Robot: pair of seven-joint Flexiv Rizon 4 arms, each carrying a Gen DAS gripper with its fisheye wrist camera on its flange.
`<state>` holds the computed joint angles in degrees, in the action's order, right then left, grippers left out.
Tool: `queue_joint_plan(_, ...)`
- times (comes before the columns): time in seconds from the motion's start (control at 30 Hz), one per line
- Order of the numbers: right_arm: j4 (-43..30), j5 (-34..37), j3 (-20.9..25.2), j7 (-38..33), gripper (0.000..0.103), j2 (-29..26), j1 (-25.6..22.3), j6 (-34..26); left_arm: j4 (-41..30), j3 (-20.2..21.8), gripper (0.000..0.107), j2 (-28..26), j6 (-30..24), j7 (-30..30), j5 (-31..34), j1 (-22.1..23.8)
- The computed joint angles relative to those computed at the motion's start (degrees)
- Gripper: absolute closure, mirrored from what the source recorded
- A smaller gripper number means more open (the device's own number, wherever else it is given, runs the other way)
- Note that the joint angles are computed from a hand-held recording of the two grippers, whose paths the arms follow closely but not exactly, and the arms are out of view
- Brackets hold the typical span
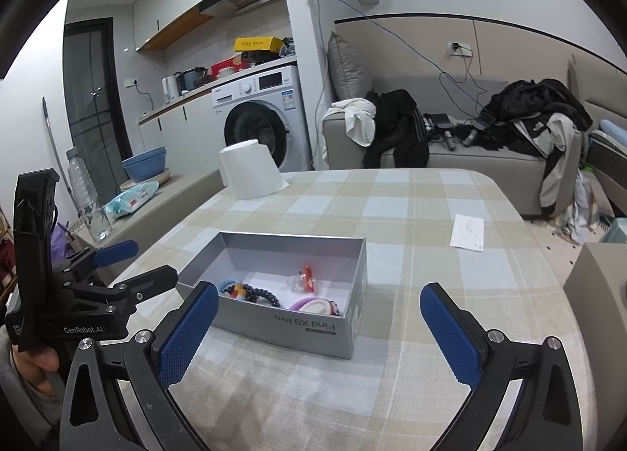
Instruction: Organize jewelry
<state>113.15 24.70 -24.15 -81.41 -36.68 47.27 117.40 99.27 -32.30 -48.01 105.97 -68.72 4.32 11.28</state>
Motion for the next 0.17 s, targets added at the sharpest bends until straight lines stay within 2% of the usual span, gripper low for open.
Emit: queue_joint_plan(0.17, -0.06, 0.11, -0.05, -0.05, 0.0, -0.04, 0.07, -0.03, 0.1, -0.18, 0.005, -0.06, -0.13, 0.02, 0.09, 0.28)
